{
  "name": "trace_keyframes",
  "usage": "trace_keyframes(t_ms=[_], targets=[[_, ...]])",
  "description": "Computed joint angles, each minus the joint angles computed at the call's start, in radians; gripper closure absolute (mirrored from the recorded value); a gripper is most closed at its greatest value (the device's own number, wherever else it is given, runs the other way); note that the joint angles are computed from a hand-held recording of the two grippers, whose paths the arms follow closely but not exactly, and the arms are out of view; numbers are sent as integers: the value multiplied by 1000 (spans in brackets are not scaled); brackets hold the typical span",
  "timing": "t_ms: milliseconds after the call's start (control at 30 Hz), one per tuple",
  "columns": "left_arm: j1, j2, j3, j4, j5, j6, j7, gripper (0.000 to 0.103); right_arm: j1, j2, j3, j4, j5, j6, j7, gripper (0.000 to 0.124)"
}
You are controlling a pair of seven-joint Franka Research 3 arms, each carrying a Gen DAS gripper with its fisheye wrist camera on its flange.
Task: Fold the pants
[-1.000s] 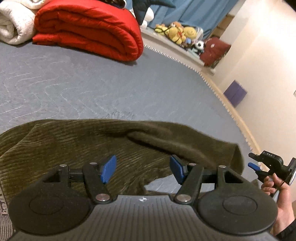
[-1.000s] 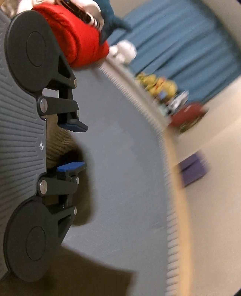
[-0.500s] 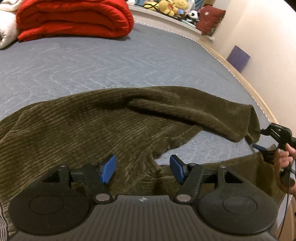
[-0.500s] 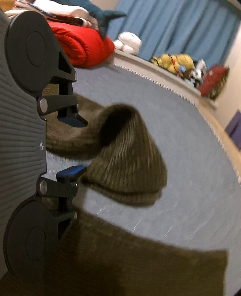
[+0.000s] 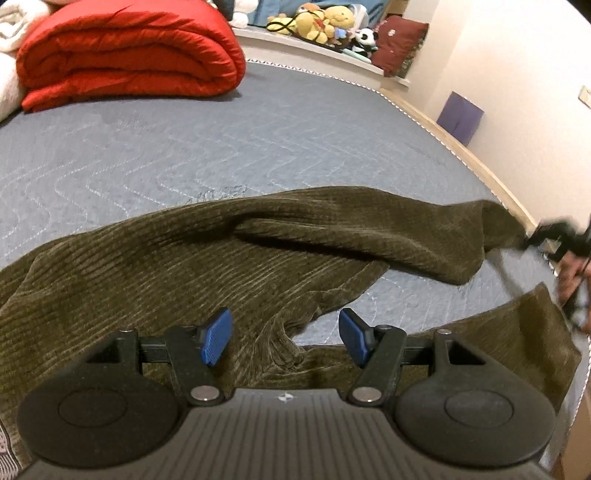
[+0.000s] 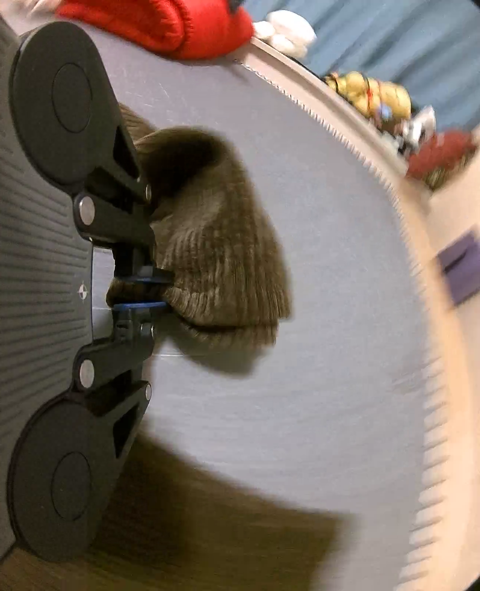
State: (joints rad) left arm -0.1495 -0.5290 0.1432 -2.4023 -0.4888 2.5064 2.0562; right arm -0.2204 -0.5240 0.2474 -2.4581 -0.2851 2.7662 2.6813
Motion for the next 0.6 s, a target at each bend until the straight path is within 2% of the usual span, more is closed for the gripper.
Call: trace_keyframes(t_ms=[67,100,133,167,200,233,267,300,400,433,533,600], targets=[[-4,-1,-3,-8,3,17,16,34,-21,-21,-38,32,-82,13,-141,116],[-7,-1,-3,-11,4,23,25,34,-18,-19,-66,52,-100,-11,-229,116],[-11,1,-1,-13,4,26,34,34,6,-5,-110,77,-85,-70,-327,117],[-13,3,-1,-16,6,28,41,34,17,12,-140,102,-43,-146,-400,123],[-13,5,-4,-19,11,33,47,35,-5,25,-135,126,-64,-233,-402,122],[-14,5,-6,-23,15,39,54,35,-58,32,-95,139,-133,-309,-353,118],[-15,6,-8,-28,20,47,61,35,-76,28,-81,132,-175,-329,-315,118],[-15,7,-10,-34,26,56,68,35,-67,15,-98,107,-179,-305,-295,118],[-27,12,-6,-46,29,91,92,35,-28,-31,-155,10,-98,-155,-246,113],[-33,17,-4,-49,25,106,102,35,-19,-37,-162,-17,-70,-106,-243,106],[-63,34,5,-56,6,152,143,35,12,-12,-166,-42,24,-22,-271,73],[-72,48,-2,-62,10,180,161,35,-6,5,-145,-40,43,9,-281,68]])
